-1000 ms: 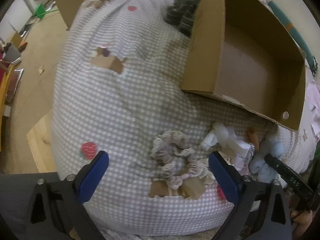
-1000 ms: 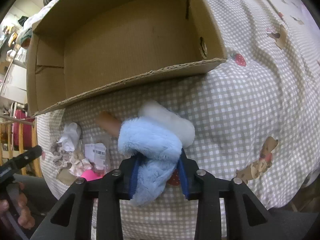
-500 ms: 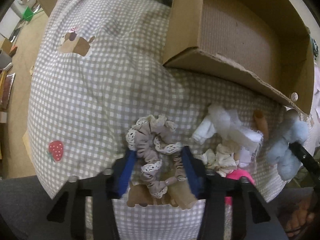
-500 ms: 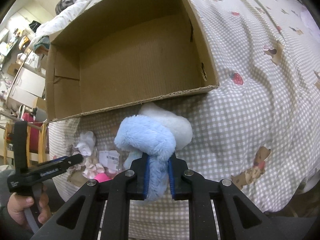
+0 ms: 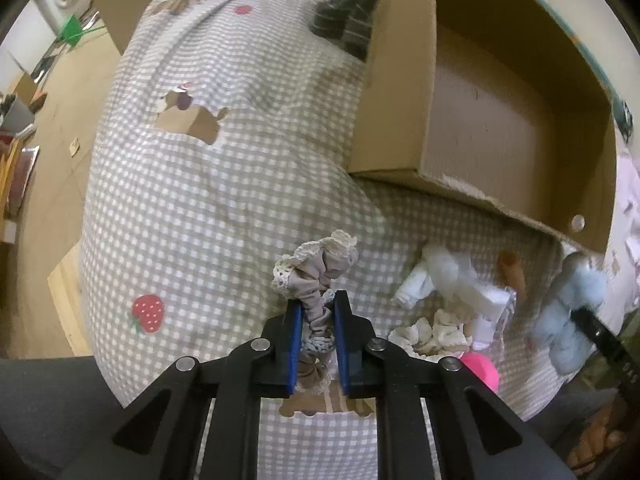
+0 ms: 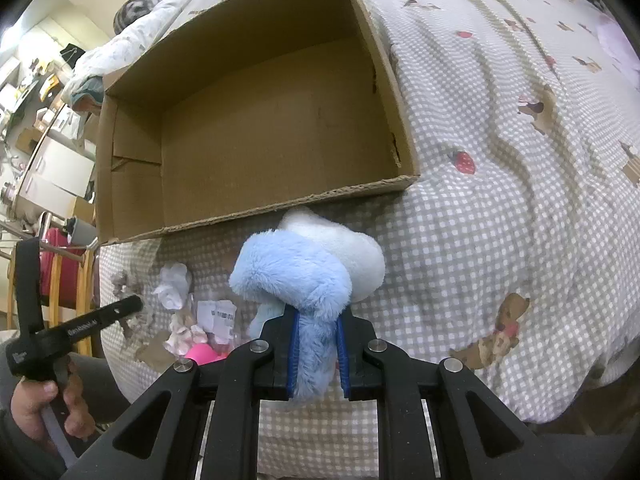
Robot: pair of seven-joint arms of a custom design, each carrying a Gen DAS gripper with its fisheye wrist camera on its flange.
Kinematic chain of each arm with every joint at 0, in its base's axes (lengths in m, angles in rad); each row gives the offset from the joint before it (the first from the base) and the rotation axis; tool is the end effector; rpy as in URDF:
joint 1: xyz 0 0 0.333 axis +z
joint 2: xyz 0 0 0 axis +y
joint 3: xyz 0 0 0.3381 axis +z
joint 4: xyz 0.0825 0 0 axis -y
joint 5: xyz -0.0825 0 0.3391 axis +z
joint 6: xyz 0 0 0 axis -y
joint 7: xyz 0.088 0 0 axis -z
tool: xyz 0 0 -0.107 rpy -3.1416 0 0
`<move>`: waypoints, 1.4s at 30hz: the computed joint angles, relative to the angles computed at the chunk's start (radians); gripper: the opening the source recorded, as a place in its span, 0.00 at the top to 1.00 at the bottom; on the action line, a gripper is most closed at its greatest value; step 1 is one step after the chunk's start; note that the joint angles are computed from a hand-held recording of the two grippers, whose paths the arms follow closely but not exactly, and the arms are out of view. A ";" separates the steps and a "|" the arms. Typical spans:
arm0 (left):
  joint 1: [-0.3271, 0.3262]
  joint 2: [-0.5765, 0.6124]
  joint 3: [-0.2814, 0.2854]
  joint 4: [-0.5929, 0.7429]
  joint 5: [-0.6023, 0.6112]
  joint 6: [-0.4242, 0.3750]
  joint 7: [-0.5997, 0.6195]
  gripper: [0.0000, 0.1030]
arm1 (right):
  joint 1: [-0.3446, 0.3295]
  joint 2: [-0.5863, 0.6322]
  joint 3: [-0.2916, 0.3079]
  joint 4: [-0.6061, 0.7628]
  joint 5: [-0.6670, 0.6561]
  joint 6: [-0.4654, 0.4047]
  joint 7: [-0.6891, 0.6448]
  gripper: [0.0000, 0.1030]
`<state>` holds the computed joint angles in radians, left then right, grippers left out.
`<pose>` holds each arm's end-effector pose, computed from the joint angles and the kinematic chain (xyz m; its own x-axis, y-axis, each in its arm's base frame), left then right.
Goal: Organize soft objects
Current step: 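Carry both items into the box and open both tools to release them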
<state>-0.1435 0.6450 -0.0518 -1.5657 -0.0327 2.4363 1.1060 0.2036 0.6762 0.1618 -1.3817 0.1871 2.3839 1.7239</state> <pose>0.6882 -0.1288 0.3331 0.2850 -0.9465 0.1513 -0.9350 -0.3093 -0.1737 0.6934 0.2334 0.3908 0.0838 -0.9484 -0.3058 -0.9666 -0.0028 -0.2562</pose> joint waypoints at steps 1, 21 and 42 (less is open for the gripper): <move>-0.005 -0.022 -0.001 -0.025 -0.001 0.009 -0.006 0.87 | -0.004 -0.008 0.003 -0.011 0.003 0.004 -0.006 0.83; -0.029 -0.251 0.000 -0.159 0.102 0.159 0.001 0.87 | -0.058 -0.172 0.035 -0.107 0.160 0.103 -0.157 0.83; -0.045 0.110 -0.013 0.314 0.033 0.068 0.161 0.87 | 0.008 0.199 0.009 0.417 0.046 -0.001 -0.045 0.83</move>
